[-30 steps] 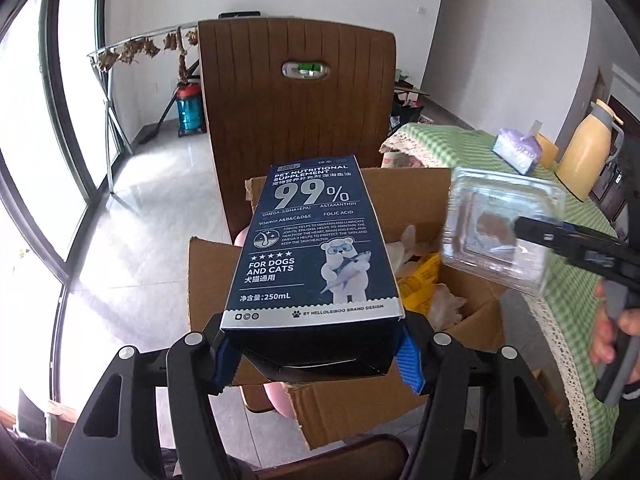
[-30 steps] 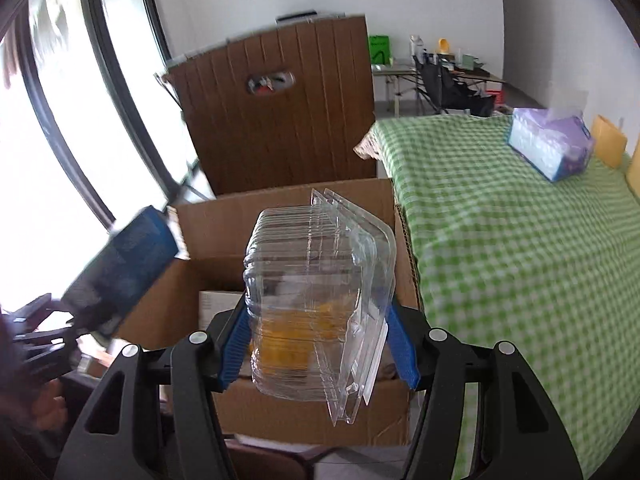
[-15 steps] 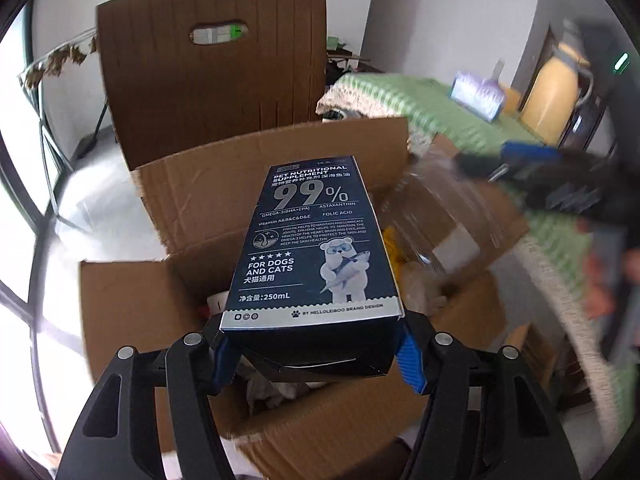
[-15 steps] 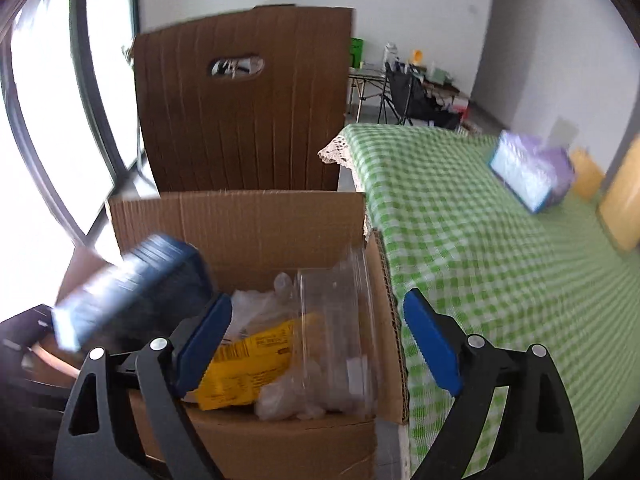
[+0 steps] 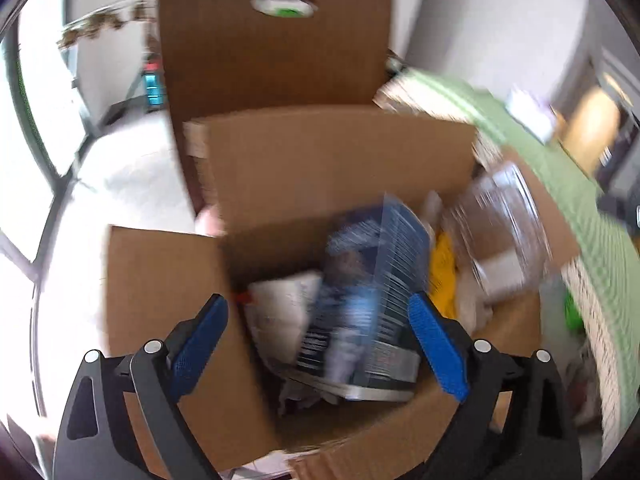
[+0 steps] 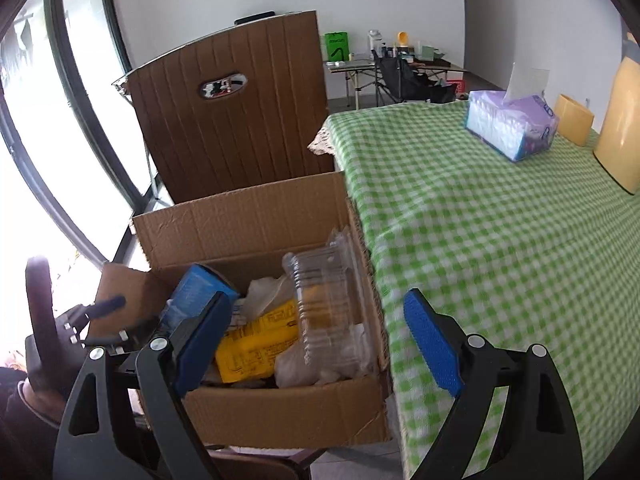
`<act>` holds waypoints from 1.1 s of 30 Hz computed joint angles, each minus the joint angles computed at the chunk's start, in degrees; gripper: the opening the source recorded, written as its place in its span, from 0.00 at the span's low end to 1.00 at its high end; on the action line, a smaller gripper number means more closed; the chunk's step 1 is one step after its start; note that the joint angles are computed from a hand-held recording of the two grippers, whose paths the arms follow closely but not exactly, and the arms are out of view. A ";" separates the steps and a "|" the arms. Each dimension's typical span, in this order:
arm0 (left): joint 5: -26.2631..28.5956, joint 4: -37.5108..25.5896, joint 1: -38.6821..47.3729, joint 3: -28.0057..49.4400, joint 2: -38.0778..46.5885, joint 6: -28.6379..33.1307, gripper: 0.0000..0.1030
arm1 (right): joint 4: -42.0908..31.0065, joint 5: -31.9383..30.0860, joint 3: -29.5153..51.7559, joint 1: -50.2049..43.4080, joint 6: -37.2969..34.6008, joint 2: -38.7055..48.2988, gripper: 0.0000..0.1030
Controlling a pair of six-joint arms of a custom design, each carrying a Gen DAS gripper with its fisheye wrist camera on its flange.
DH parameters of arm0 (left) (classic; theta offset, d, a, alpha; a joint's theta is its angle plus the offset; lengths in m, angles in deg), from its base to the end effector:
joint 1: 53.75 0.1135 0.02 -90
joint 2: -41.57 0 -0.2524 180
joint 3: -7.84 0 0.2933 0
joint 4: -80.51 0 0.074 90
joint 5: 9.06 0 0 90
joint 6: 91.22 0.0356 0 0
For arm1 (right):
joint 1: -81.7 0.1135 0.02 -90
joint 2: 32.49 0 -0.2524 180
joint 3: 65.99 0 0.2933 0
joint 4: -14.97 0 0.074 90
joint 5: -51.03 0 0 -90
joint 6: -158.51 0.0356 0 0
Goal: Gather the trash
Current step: 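Move both tools back to the table toward the paper wrapper and bottle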
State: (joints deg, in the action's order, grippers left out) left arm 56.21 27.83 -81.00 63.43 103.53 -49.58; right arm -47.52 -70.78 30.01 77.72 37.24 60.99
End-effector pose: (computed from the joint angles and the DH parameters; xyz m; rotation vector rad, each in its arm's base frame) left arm 0.2269 -0.1001 0.2125 -0.5972 2.3903 0.0086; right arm 0.3809 -0.0077 0.2881 -0.7582 2.3312 0.4653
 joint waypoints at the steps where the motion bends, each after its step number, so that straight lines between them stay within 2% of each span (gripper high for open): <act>1: -1.53 -2.42 -0.32 0.73 -0.57 -1.10 0.86 | 0.03 -0.28 -0.67 -0.21 -0.20 -0.75 0.82; 7: -7.91 -9.48 -5.29 3.23 -3.77 -3.84 0.85 | -2.80 -3.80 -0.97 -3.10 -1.73 -3.88 0.82; 11: -13.58 -14.88 -10.75 7.37 -3.52 -9.50 0.85 | -5.13 -6.27 -0.52 -6.66 -4.17 -6.06 0.82; 14: -18.02 -17.62 -14.97 11.88 -1.78 -14.39 0.86 | -6.09 -8.65 0.27 -11.19 -5.20 -7.31 0.82; 19: -23.36 -18.24 -21.64 19.39 2.12 -16.58 0.88 | -7.35 -14.03 3.85 -22.95 -6.63 -6.72 0.82; 22: -25.99 -16.06 -25.78 26.99 8.96 -14.16 0.90 | -7.73 -16.10 7.43 -31.59 -8.36 -3.73 0.82; 27: -24.22 -6.61 -29.78 39.69 22.83 -5.09 0.93 | -6.98 -16.76 15.60 -45.34 -7.91 5.08 0.82; 29: -22.06 -3.70 -30.63 44.69 28.26 -1.83 0.93 | -7.60 -17.63 21.95 -51.31 -5.77 11.48 0.82; 33: -18.08 -2.78 -32.32 61.19 43.43 4.21 0.93 | -10.22 -15.60 37.22 -59.14 -3.16 24.67 0.82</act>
